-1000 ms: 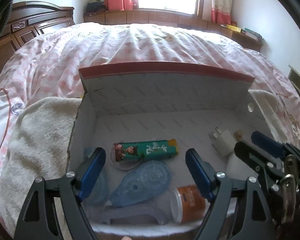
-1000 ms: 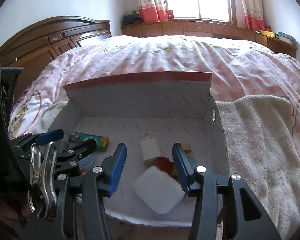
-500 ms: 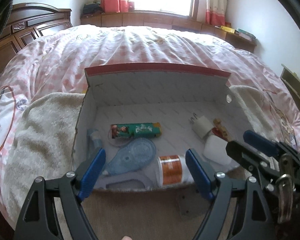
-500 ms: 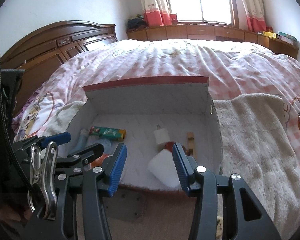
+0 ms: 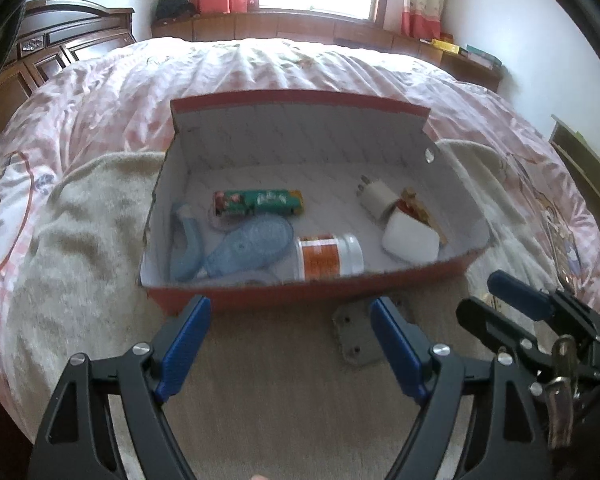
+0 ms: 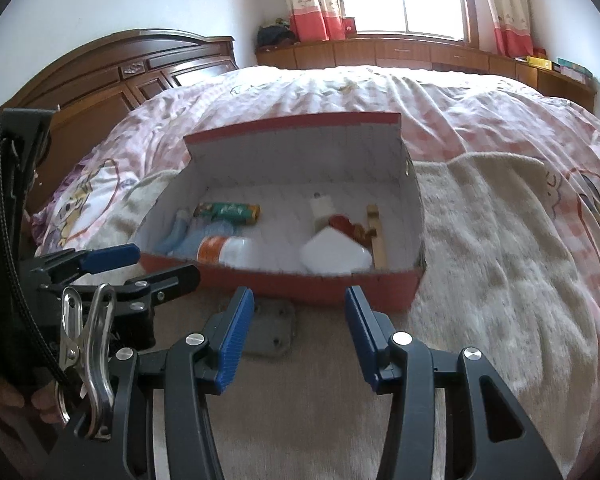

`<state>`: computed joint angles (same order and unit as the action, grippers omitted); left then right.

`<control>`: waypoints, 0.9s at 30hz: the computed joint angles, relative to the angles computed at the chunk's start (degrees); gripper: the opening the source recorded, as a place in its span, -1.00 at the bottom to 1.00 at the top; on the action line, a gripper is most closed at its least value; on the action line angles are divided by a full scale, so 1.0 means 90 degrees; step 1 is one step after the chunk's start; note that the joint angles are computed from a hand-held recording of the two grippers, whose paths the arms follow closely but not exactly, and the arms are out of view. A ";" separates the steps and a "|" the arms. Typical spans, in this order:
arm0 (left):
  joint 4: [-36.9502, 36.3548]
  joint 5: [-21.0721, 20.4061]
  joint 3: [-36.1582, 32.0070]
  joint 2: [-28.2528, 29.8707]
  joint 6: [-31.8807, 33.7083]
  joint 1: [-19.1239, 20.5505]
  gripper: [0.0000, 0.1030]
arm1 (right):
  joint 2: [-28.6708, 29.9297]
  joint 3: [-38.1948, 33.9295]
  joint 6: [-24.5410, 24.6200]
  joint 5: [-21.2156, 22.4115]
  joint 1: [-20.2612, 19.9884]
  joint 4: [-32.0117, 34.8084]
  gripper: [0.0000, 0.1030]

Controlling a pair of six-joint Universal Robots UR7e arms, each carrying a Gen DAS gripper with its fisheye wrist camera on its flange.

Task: Organize rigid objects
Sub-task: 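Withdraw both open tools from the box toward the grey plate, then close the right tool on the round wooden chess piece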

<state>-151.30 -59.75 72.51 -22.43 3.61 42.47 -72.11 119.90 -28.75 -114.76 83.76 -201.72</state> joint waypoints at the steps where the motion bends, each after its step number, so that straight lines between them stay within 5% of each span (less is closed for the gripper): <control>1: -0.0002 -0.0003 0.0081 -0.0040 -0.0040 0.0000 0.65 | -0.0024 0.0067 0.0007 -0.0021 -0.0006 -0.0035 -0.06; 17: 0.0095 -0.0107 0.0677 -0.0231 -0.0358 0.0106 0.65 | -0.0239 0.0721 0.0002 -0.0386 -0.0312 -0.0770 -0.06; 27: 0.0147 -0.0199 0.0689 -0.0177 -0.0327 0.0100 0.65 | -0.0122 0.0410 0.0153 -0.0605 -0.0468 -0.0646 -0.06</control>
